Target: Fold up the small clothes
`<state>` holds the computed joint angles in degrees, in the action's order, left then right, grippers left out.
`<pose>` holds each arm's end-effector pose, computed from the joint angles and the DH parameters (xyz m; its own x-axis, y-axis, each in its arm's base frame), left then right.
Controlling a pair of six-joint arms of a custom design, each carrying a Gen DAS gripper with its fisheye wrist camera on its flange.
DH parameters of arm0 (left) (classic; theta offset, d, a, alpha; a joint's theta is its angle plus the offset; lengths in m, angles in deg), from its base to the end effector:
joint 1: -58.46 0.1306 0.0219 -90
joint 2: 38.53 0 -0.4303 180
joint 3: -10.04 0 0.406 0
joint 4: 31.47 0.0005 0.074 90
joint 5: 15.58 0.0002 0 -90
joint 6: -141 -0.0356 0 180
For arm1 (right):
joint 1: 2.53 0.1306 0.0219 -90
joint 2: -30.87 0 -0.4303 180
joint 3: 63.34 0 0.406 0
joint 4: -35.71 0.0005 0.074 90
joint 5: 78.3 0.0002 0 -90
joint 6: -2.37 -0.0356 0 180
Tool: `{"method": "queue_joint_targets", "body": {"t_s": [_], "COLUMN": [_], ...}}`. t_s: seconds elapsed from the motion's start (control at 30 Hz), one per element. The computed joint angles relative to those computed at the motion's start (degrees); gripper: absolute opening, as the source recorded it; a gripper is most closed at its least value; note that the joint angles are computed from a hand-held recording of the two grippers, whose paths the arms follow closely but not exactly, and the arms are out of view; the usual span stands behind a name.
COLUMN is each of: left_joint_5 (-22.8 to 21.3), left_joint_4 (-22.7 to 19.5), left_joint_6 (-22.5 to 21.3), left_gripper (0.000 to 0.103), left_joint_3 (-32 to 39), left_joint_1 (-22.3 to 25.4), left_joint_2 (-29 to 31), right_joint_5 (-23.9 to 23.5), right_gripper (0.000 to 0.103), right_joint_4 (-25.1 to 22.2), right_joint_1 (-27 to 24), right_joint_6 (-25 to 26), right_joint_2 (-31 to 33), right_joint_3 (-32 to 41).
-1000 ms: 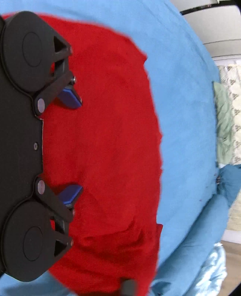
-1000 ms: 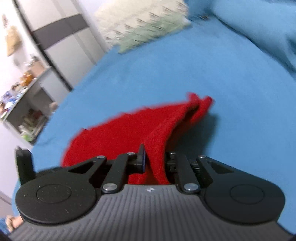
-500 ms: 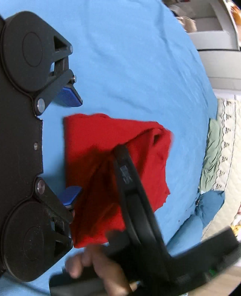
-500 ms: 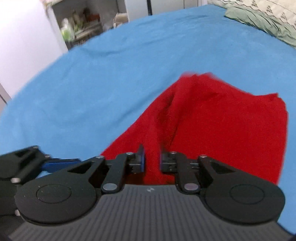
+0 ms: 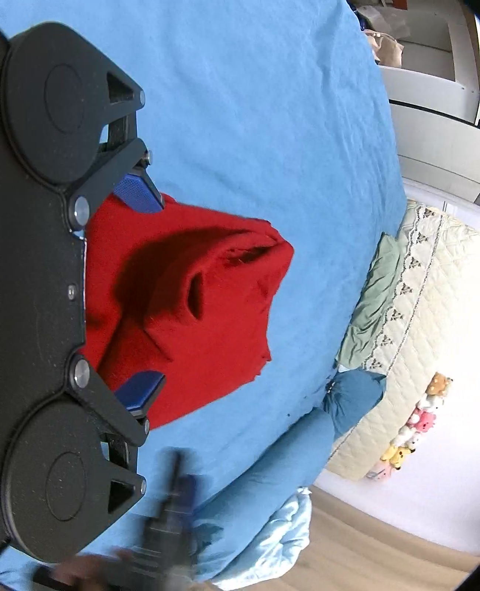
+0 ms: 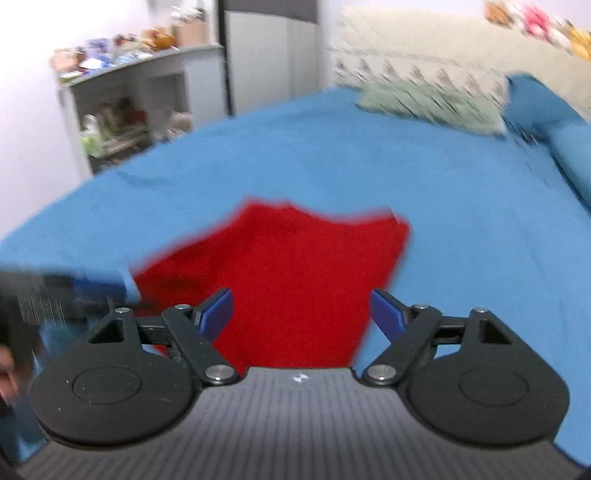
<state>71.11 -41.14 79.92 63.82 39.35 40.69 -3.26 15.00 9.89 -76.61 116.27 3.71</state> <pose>0.3761 -0.1287 0.3157 -0.6122 -0.2988 -0.7321 -0.0158 0.9303 -0.3665 0.4442 0.1067 0.3632 -0.5269 -0.3051 -0.7933 -0.5137 0.8579 0.0112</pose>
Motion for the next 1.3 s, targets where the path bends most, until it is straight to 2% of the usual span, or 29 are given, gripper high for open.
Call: {"method": "queue_joint_targets", "body": {"t_s": [0.17,0.3,0.37,0.4,0.43,0.5,0.53,0.67,0.83,0.9,0.93,0.97,1.07,1.2,1.23,1.3], "left_joint_5": [-0.6,0.0,1.2,2.0,2.9,4.8,4.6,4.4,5.1,4.9,4.8,5.0,5.5,5.3,3.9,1.4], "left_joint_4": [-0.2,-1.1,-1.4,-1.7,-2.2,-3.3,-3.5,-2.0,1.0,1.8,2.0,1.9,1.0,-1.2,-2.6,-6.4], "left_joint_6": [2.1,3.1,4.4,5.3,6.0,7.5,7.8,8.3,10.7,11.0,11.3,11.4,10.9,8.3,6.5,3.1], "left_gripper": [0.094,0.090,0.080,0.067,0.048,0.025,0.020,0.014,0.008,0.006,0.006,0.006,0.006,0.006,0.006,0.009], "left_joint_3": [0.9,2.7,3.1,3.5,3.9,4.5,4.6,3.9,2.7,2.3,2.4,2.4,2.3,1.4,1.1,1.3], "left_joint_1": [-1.3,-0.9,-0.4,-0.1,0.3,0.9,1.0,1.2,2.3,2.8,2.8,3.1,3.6,3.3,2.7,1.6], "left_joint_2": [1.0,3.3,4.0,4.6,5.0,5.8,5.9,4.5,2.5,1.9,1.9,1.9,1.6,-0.1,-0.4,0.7], "right_joint_5": [4.6,7.4,9.3,10.1,10.9,12.1,12.3,15.1,15.8,18.6,19.5,19.9,23.4,21.9,21.5,20.3], "right_gripper": [0.095,0.095,0.095,0.095,0.095,0.095,0.095,0.095,0.095,0.092,0.090,0.083,0.059,0.059,0.060,0.059], "right_joint_4": [8.4,12.6,15.1,15.8,16.5,18.0,18.6,19.9,21.9,18.9,18.8,19.3,20.0,21.9,21.1,16.4], "right_joint_1": [0.1,3.2,4.7,5.2,5.7,6.2,6.2,7.2,7.8,8.5,8.6,8.4,8.0,6.3,6.1,5.7], "right_joint_6": [-1.7,-4.8,-7.0,-7.6,-8.4,-10.4,-11.4,-12.7,-14.1,-13.4,-13.0,-12.9,-9.9,-5.6,-3.7,-2.0], "right_joint_2": [-1.3,-1.0,0.1,0.1,0.9,1.6,1.7,1.4,2.2,3.5,3.9,3.9,3.2,0.1,-0.1,1.1], "right_joint_3": [-10.3,-13.0,-14.1,-14.7,-14.6,-14.9,-15.0,-15.3,-14.6,-13.0,-12.9,-13.1,-12.9,-13.9,-13.9,-12.9]}}
